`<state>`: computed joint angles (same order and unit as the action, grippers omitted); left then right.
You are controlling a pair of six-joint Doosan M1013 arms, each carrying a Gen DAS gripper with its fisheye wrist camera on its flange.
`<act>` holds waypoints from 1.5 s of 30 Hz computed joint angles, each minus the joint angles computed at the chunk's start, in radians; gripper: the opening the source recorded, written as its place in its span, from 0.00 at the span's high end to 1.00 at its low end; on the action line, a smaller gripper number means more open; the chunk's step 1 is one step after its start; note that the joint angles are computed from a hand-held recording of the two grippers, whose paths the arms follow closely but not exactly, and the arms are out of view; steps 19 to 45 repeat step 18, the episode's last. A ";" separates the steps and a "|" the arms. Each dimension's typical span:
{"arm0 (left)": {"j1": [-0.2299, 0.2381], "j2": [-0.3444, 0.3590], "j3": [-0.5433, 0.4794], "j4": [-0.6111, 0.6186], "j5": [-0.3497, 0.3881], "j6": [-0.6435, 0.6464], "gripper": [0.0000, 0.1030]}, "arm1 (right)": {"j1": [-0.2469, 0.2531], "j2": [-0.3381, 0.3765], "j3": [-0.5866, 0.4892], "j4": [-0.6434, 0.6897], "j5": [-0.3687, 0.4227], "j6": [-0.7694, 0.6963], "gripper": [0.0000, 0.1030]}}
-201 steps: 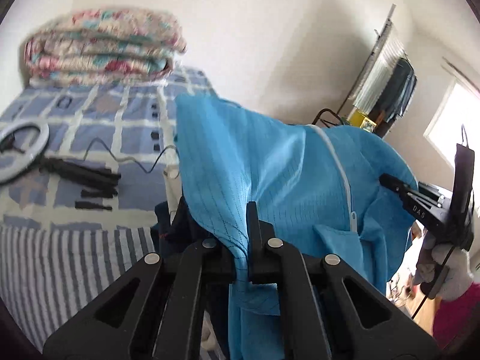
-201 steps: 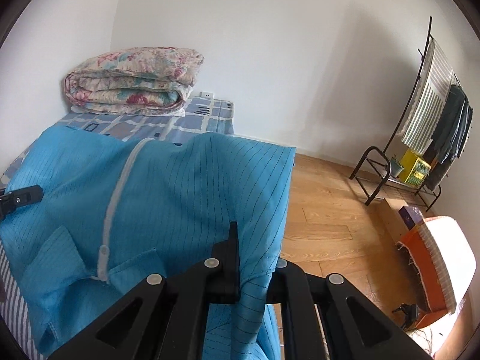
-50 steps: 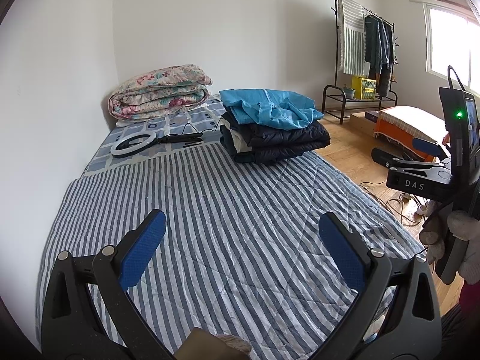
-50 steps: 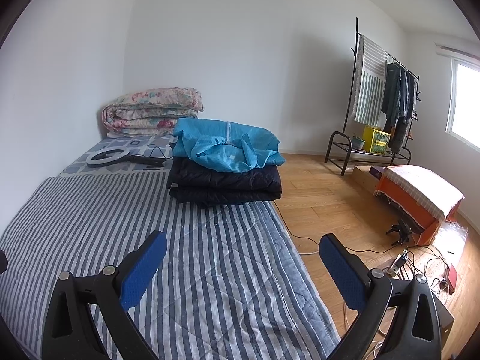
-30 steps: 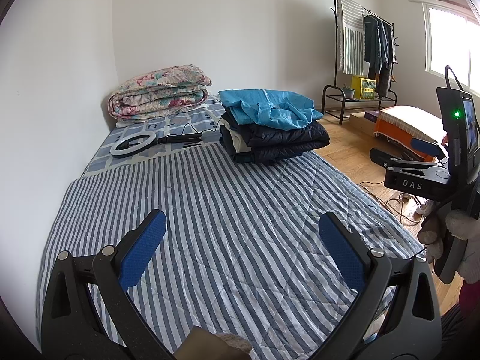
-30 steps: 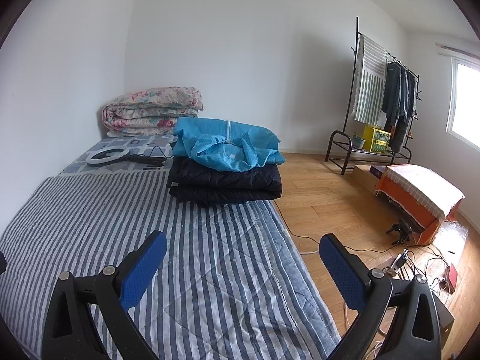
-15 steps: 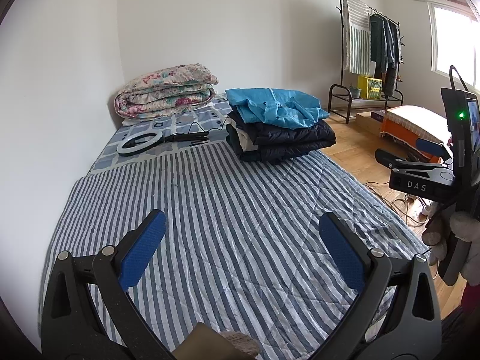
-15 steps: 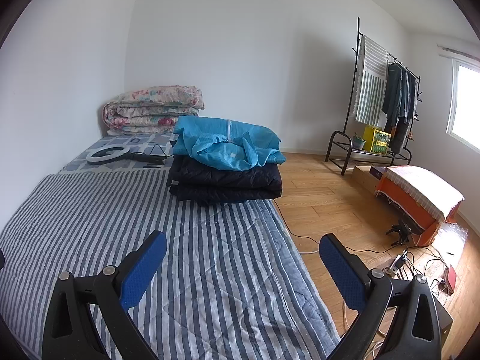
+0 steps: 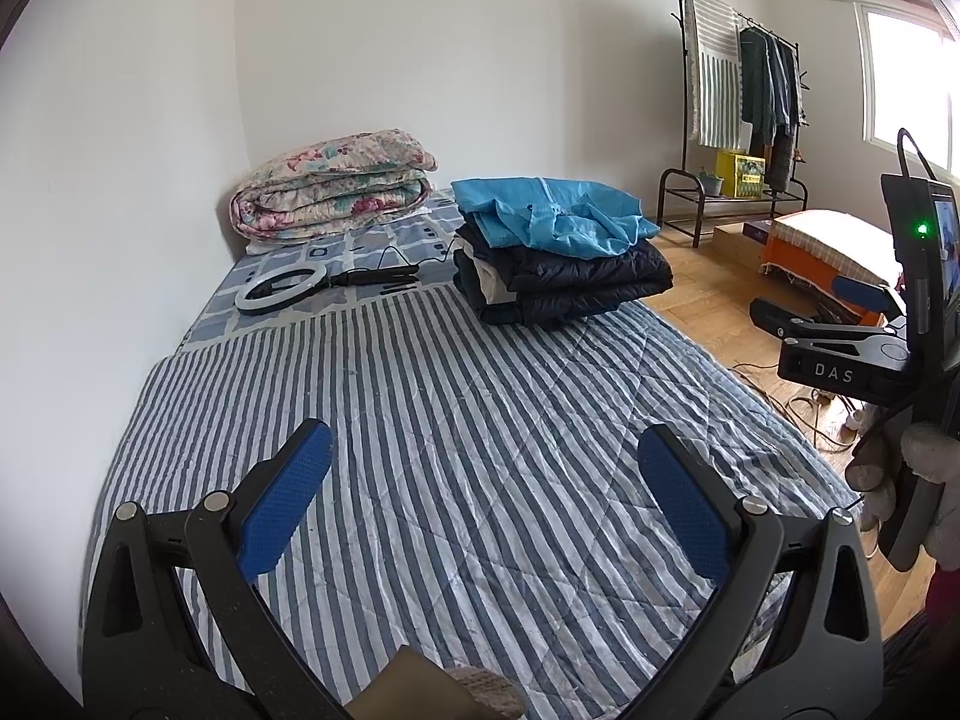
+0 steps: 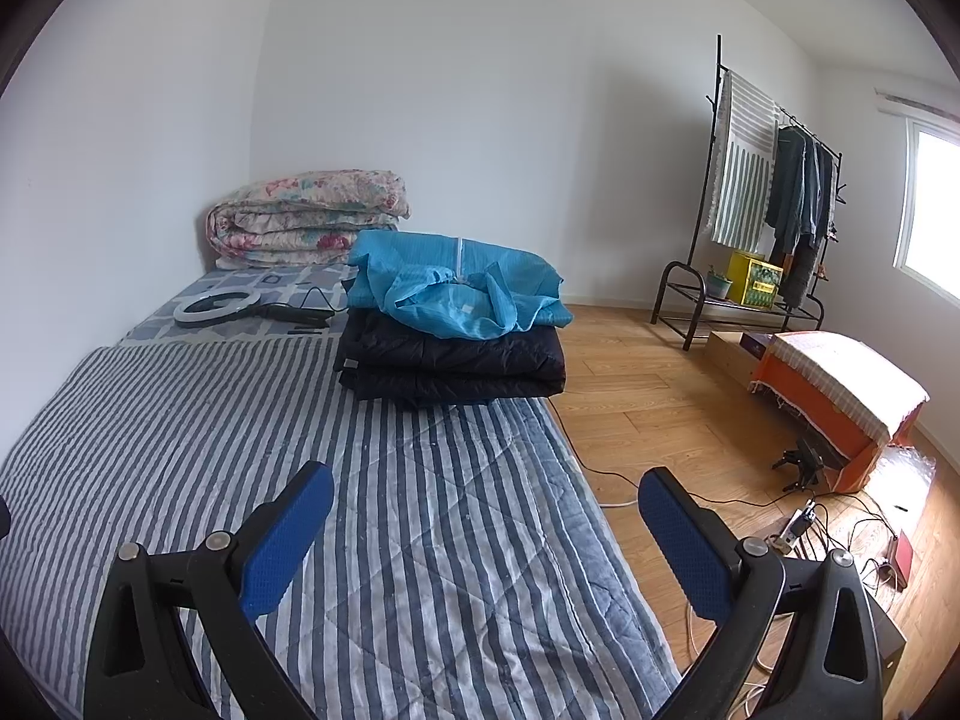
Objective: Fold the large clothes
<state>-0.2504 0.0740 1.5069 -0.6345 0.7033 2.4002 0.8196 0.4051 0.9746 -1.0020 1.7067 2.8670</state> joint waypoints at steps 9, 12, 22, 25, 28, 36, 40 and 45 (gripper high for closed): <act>0.002 0.001 -0.002 -0.003 0.005 0.002 0.00 | -0.001 0.000 0.000 0.001 -0.001 -0.002 0.00; 0.003 0.000 0.001 -0.013 -0.004 0.018 0.00 | -0.002 0.000 -0.001 0.002 -0.002 -0.003 0.00; 0.003 -0.002 0.000 -0.015 -0.002 0.019 0.00 | -0.004 -0.017 0.034 0.009 -0.022 0.006 0.00; 0.003 -0.002 0.000 -0.015 -0.002 0.019 0.00 | -0.004 -0.017 0.034 0.009 -0.022 0.006 0.00; 0.003 -0.002 0.000 -0.015 -0.002 0.019 0.00 | -0.004 -0.017 0.034 0.009 -0.022 0.006 0.00; 0.003 -0.002 0.000 -0.015 -0.002 0.019 0.00 | -0.004 -0.017 0.034 0.009 -0.022 0.006 0.00; 0.003 -0.002 0.000 -0.015 -0.002 0.019 0.00 | -0.004 -0.017 0.034 0.009 -0.022 0.006 0.00; 0.003 -0.002 0.000 -0.015 -0.002 0.019 0.00 | -0.004 -0.017 0.034 0.009 -0.022 0.006 0.00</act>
